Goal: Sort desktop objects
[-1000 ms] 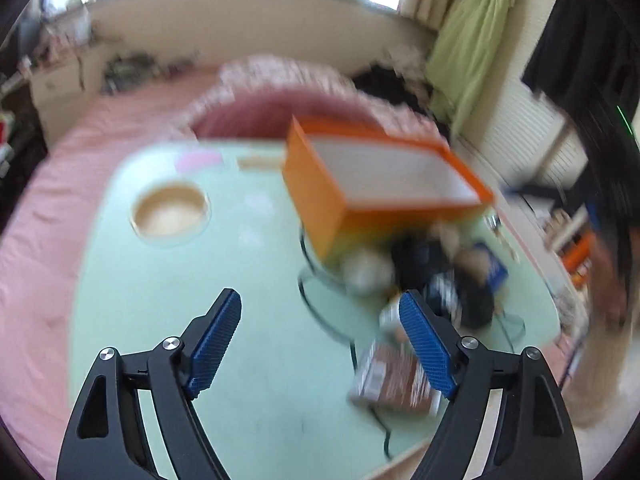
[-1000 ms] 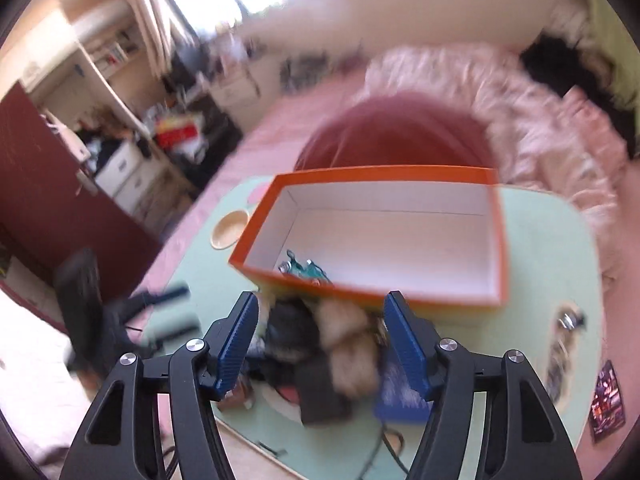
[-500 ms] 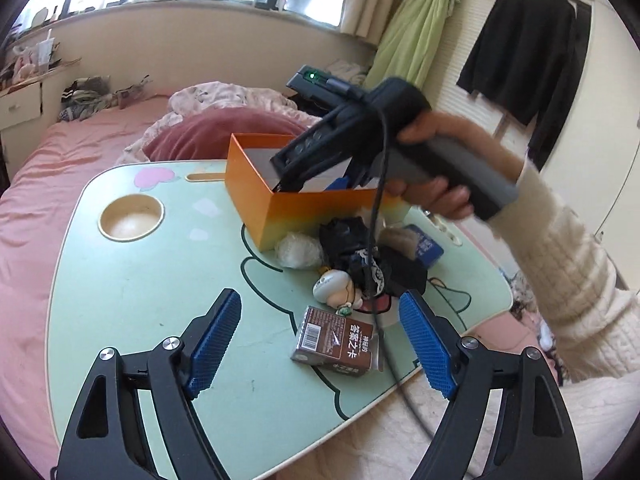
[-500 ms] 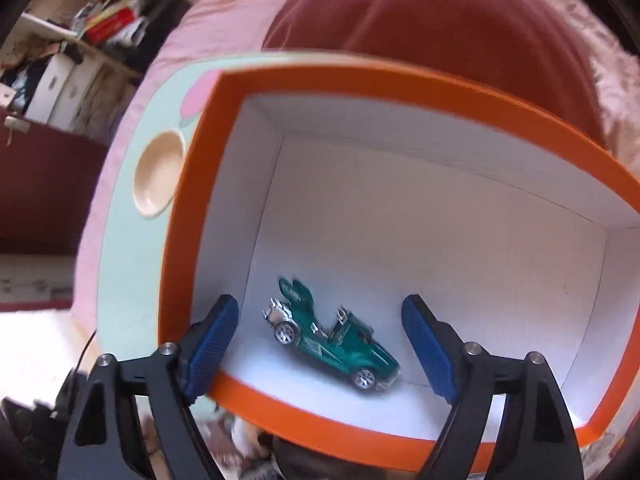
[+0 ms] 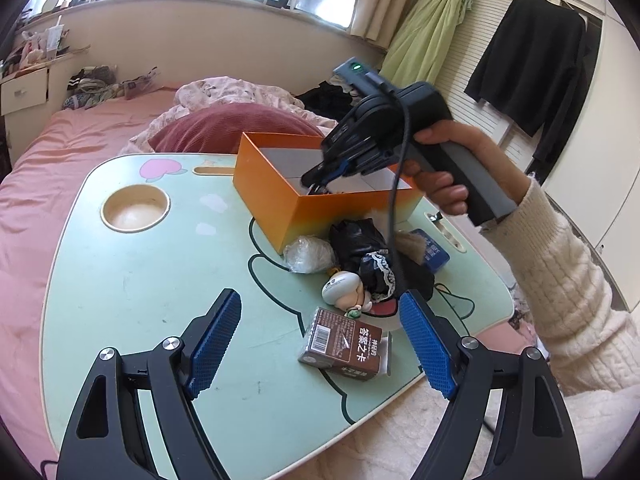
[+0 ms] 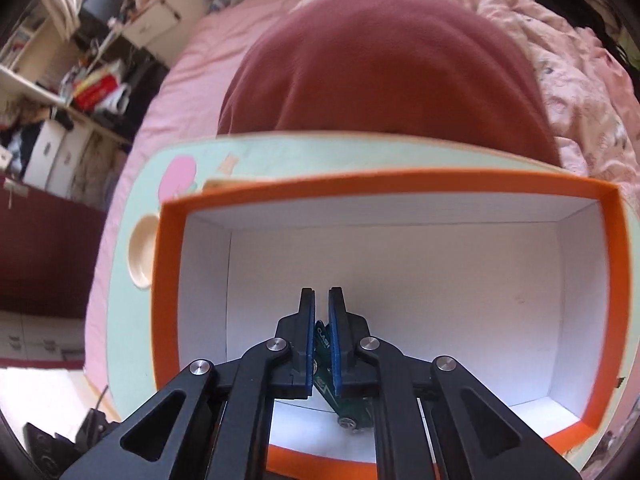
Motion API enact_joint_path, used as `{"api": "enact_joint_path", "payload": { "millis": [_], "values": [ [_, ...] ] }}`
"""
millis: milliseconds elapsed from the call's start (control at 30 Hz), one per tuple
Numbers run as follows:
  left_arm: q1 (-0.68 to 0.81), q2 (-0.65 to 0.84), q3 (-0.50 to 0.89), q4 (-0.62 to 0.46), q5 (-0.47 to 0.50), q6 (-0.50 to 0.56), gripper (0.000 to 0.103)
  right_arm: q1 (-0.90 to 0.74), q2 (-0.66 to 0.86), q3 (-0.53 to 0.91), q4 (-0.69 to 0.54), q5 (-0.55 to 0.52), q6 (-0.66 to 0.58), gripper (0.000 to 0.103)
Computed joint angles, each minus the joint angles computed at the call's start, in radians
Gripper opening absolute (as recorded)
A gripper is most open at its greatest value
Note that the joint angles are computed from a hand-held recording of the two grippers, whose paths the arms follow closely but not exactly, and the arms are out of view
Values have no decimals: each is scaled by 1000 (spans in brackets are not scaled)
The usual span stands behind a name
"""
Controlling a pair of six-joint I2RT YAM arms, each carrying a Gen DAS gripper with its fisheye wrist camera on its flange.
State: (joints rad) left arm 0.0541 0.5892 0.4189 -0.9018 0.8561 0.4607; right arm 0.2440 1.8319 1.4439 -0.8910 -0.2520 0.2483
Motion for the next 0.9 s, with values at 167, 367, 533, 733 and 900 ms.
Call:
{"api": "enact_joint_path", "payload": {
  "millis": [167, 367, 533, 733, 900],
  "values": [
    [-20, -3, -7, 26, -18, -34, 81, -51, -150, -87, 20, -39, -9, 1],
    [-22, -11, -9, 22, -16, -33, 81, 17, -226, -120, 60, 2, 10, 5],
    [-73, -22, -21, 49, -43, -75, 81, 122, -136, -113, 30, 168, -36, 63],
    [-125, -56, -31, 54, -60, -115, 81, 167, 79, -75, 40, 254, -72, 27],
    [-300, -107, -56, 99, -197, -233, 81, 74, -66, -262, 233, 155, -47, 23]
  ]
}}
